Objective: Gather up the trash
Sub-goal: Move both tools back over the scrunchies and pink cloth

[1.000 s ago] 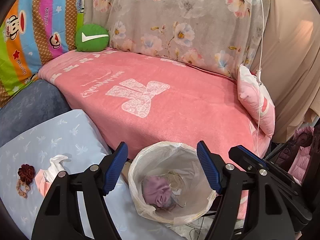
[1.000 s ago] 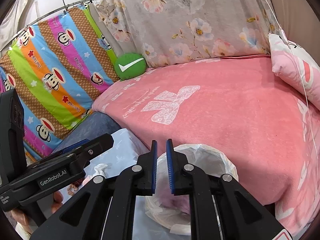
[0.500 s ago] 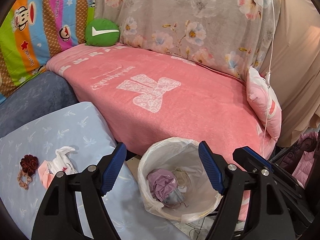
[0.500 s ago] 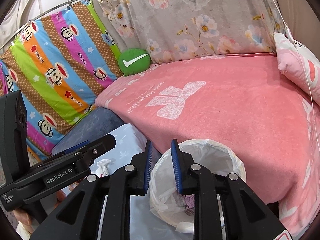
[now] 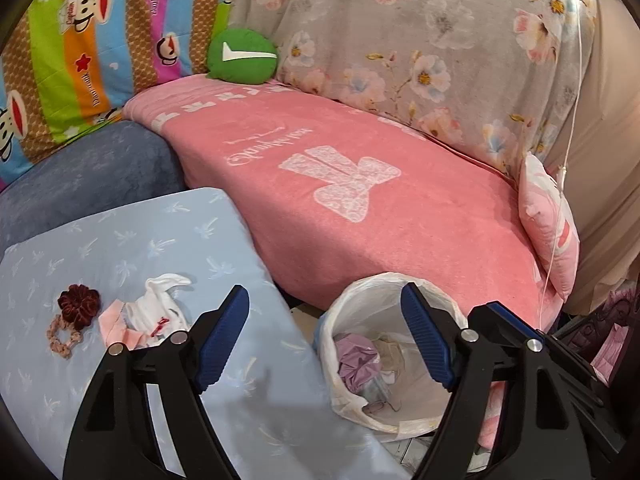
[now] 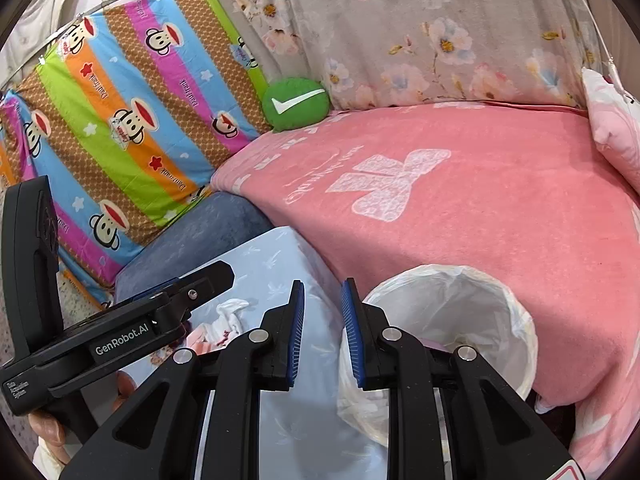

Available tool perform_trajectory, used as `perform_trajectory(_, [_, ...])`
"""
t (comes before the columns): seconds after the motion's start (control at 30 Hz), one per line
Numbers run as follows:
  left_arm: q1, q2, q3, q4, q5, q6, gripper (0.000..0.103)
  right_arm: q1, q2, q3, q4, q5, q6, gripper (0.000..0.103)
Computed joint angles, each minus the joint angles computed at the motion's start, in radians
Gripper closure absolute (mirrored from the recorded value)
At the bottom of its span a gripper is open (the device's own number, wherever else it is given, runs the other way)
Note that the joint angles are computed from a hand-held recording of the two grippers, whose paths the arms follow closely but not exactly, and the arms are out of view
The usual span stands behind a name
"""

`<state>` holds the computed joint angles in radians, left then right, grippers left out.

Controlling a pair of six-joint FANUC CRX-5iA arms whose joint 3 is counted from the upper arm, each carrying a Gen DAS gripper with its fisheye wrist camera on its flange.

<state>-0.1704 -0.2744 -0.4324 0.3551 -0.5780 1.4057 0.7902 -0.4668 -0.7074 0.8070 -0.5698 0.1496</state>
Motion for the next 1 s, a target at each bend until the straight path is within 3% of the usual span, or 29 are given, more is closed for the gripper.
perform_trajectory(0.67, [0.189, -0.085, -0.121, 0.090, -0.017, -0.062, 0.027, 0.110, 0.164, 0.107, -0.019, 0.025, 0.045, 0.075])
perform_trajectory(1.0, [0.329, -0.125, -0.188, 0.114, -0.051, -0.116, 0.025, 0.160, 0.278, 0.187, -0.083, 0.040, 0.111, 0.072])
